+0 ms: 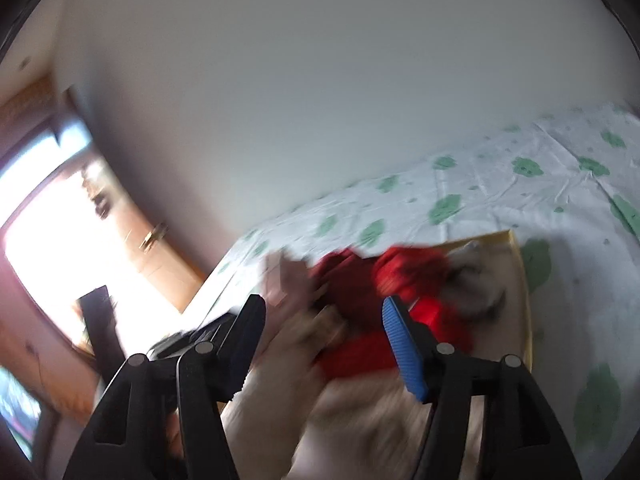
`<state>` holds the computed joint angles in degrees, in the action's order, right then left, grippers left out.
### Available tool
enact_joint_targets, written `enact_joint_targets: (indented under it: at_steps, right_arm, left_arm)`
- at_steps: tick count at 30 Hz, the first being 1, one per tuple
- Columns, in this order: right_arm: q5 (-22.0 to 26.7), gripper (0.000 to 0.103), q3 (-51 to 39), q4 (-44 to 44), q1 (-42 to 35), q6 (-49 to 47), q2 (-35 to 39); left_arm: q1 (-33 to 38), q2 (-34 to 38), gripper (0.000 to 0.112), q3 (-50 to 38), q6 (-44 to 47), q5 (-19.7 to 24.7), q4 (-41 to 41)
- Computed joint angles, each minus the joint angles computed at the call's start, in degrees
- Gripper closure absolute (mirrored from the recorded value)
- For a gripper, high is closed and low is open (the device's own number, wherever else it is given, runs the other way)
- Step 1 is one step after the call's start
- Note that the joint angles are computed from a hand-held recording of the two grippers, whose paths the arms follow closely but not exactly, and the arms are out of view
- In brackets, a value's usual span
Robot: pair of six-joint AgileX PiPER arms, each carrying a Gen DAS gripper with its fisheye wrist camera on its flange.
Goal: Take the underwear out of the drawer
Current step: 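Lower the pink underwear and red sock into the tray, then open both tools to release the items in the tray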
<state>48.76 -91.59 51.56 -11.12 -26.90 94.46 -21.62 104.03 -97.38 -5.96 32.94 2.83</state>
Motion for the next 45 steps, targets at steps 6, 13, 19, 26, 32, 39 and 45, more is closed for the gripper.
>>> enact_joint_targets:
  at_steps: [6, 13, 19, 26, 32, 39, 45]
  right_arm:
    - [-3.7, 0.040, 16.4, -4.8, 9.3, -2.2, -12.3]
    - [-6.8, 0.040, 20.9, -7.0, 14.3, 2.3, -10.4]
    - [-9.4, 0.050, 17.8, -13.3, 17.9, 6.2, -7.4]
    - [-9.4, 0.060, 14.2, -23.0, 17.6, 11.8, -6.9]
    - [-9.3, 0.063, 11.5, -28.9, 14.4, 15.8, -3.5]
    - [-12.0, 0.063, 14.3, -25.4, 14.1, 14.0, -3.7]
    - [-11.4, 0.060, 15.7, -23.1, 13.5, 13.5, -5.2]
  left_arm:
    - [-0.3, 3.5, 0.103, -5.4, 1.3, 4.5, -1.2]
    - [-0.7, 0.6, 0.103, -4.4, 1.1, 4.2, -0.3]
    - [-1.7, 5.7, 0.097, -13.3, -1.3, 9.8, 2.5]
    - [-3.6, 12.3, 0.060, -22.1, -6.7, 13.4, 8.0]
    - [-4.7, 11.1, 0.060, -17.0, -8.5, 11.0, 12.5]
    - [-5.3, 7.9, 0.060, -9.6, -16.5, 8.8, 21.1]
    - [-6.0, 5.6, 0.058, -4.3, -21.5, 7.6, 28.2]
